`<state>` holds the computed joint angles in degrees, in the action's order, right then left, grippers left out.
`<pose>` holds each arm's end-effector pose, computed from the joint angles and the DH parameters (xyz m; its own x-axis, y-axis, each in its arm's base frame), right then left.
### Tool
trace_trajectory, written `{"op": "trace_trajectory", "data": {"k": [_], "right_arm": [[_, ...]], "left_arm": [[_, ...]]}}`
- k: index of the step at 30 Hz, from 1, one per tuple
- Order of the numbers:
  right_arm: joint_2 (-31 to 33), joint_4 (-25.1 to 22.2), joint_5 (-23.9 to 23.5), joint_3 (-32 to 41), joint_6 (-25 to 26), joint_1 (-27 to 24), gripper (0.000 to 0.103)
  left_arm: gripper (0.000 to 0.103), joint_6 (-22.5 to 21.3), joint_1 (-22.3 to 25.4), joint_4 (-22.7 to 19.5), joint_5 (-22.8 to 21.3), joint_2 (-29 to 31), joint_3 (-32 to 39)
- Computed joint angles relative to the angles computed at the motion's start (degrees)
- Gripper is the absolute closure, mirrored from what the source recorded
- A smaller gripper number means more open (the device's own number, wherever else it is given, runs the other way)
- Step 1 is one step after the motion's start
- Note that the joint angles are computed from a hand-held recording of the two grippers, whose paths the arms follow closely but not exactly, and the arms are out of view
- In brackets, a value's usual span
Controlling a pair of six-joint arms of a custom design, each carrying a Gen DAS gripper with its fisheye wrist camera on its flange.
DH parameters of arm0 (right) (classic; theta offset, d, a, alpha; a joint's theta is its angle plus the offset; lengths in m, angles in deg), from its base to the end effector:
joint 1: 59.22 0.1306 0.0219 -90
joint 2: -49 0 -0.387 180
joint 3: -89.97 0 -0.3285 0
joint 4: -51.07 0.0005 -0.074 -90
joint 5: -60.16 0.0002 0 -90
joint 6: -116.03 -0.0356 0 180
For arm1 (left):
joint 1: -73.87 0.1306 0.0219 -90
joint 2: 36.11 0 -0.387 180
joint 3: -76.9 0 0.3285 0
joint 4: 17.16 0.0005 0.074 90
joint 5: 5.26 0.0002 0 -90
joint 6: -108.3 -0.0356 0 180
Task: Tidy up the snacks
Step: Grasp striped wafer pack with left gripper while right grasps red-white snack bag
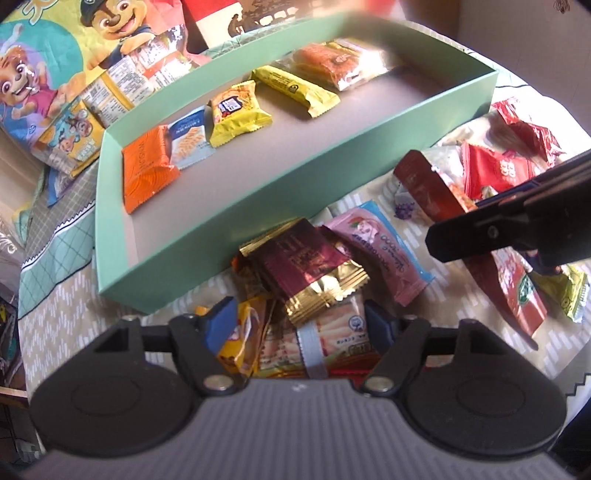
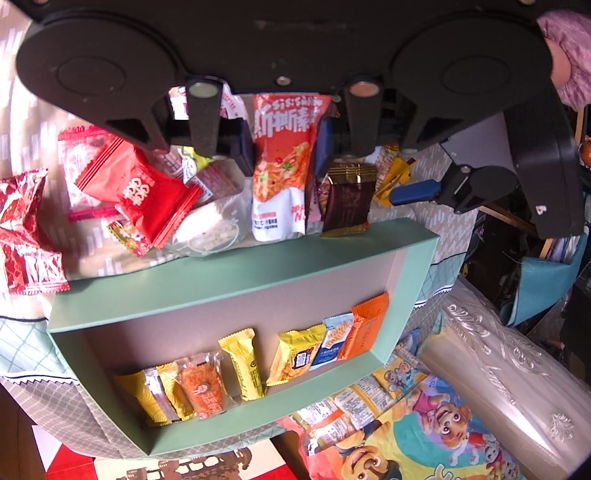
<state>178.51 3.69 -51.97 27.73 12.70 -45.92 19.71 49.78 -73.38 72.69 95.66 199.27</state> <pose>0.6242 0.1608 0.2704 -0.9053 0.0055 -0.4247 -0.1978 0.8795 0.4329 0.5949 -0.2584 0.2664 -0.8391 0.3488 -0.4173 0.2999 0.9368 0.1799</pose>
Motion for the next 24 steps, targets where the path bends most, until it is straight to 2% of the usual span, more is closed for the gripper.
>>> {"op": "trace_trajectory", "data": {"k": [3,5,7,8,9,11,13,15,16,17,19,20,21,24], "right_arm": [[-0.7,1.4,-0.3,-1.3,-0.6,-0.2,0.070],[-1.3,2.8,-0.6,-2.4,-1.1,-0.3,0.070],[-1.8,3.7,-0.9,-3.2,-1.2,-0.4,0.070],[-2.2,4.0,-1.1,-3.6,-1.2,-0.4,0.070],[-2.5,4.3,-1.2,-4.0,-1.3,-0.5,0.070],[-3.1,4.6,-1.5,-4.8,-1.4,-0.8,0.070],[-3.5,4.8,-1.8,-5.4,-1.5,-1.0,0.070],[-3.8,5.1,-1.9,-6.0,-1.7,-1.2,0.070],[-3.9,5.2,-1.8,-6.1,-1.8,-1.2,0.070],[-4.1,5.4,-1.9,-6.5,-1.8,-1.3,0.070],[-4.6,6.2,-1.7,-7.2,-2.2,-1.3,0.070],[-4.8,6.5,-1.6,-7.4,-2.3,-1.4,0.070],[-5.0,6.7,-1.5,-7.7,-2.4,-1.5,0.070],[-5.7,7.3,-1.2,-8.5,-2.7,-1.5,0.070]], "left_arm": [[0.067,2.3,1.0,0.8,6.5,-1.9,-1.1],[0.067,2.4,1.2,0.6,9.8,-2.4,-1.5],[0.065,2.4,1.0,0.9,10.0,-2.9,-2.6],[0.056,2.5,0.8,1.0,8.8,-2.9,-2.8],[0.040,2.7,0.6,1.0,6.8,-2.8,-2.9],[0.023,3.0,0.5,0.6,4.1,-2.3,-2.6],[0.017,2.7,0.5,-0.5,3.7,-1.5,-1.5],[0.010,2.0,0.2,-3.3,4.0,0.4,0.8],[0.010,1.8,-0.1,-4.7,3.9,1.2,1.8],[0.012,1.5,-0.6,-4.6,3.7,1.4,1.5],[0.031,1.9,-0.9,-2.2,4.8,0.3,-0.2],[0.046,2.6,-0.9,-1.7,4.4,-0.1,-0.5],[0.052,3.1,-0.8,-1.6,4.5,-0.3,-0.4],[0.059,7.3,0.6,-2.7,8.2,-1.2,0.2]]}}
